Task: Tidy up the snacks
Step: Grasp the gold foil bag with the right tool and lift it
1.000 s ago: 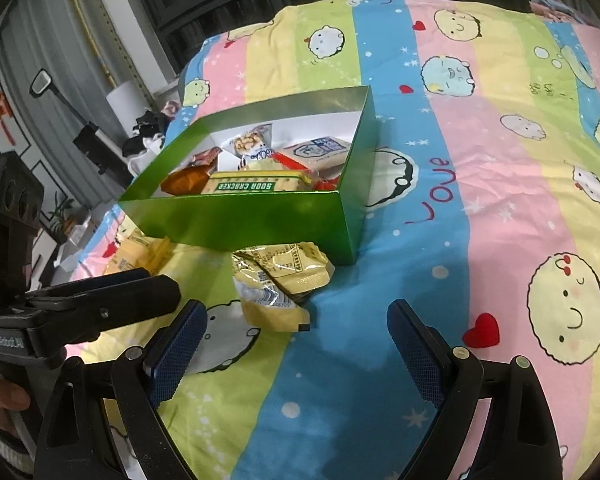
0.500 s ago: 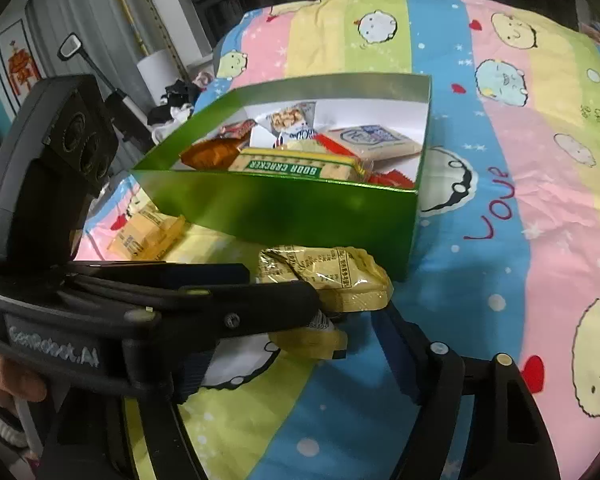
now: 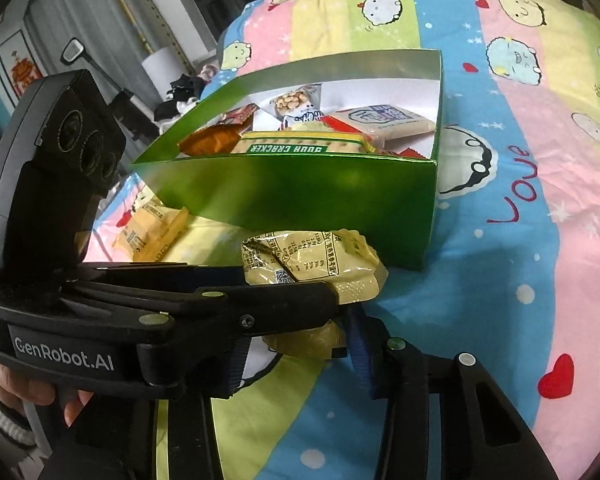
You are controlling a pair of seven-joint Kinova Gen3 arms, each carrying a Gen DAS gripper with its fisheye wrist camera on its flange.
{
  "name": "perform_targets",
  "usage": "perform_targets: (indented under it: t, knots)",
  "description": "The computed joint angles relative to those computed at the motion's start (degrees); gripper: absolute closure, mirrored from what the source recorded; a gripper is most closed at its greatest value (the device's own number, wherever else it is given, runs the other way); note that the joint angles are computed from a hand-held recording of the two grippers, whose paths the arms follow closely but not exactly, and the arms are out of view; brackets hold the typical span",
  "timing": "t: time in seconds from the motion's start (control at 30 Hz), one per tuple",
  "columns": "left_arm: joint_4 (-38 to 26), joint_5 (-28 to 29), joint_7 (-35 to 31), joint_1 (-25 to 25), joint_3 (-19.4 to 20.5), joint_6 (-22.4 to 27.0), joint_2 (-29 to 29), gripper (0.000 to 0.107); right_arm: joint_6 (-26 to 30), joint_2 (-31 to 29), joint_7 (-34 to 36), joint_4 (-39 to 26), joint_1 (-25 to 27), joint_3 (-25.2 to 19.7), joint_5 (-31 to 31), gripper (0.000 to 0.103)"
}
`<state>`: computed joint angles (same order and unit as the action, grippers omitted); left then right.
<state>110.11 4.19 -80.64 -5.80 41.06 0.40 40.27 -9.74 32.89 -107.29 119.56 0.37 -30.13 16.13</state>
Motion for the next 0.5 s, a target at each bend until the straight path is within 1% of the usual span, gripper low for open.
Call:
perform_targets:
  t: [0.07,0.23,0.5]
  knots:
    - [0.84,0.00,0.18,0.73,-0.80,-0.59,-1.14,0.056,-1.59,-0.34,-0.16,0.96,-0.32,0.28,-0.10,0.059]
    - [2.67,-0.41,1.50,1.55,-1.67,-1.68,-3.98,0.056,-3.60,-2.35,-1.83,2.88,-1.25,1.04,0.96,0.059]
    - [6.21,-3.13,5.24,1.59,-1.35,-5.08,-8.92,0.055,-6.39,-8.04,-4.32,5.95,-6.52,5.93,1.67,0.059]
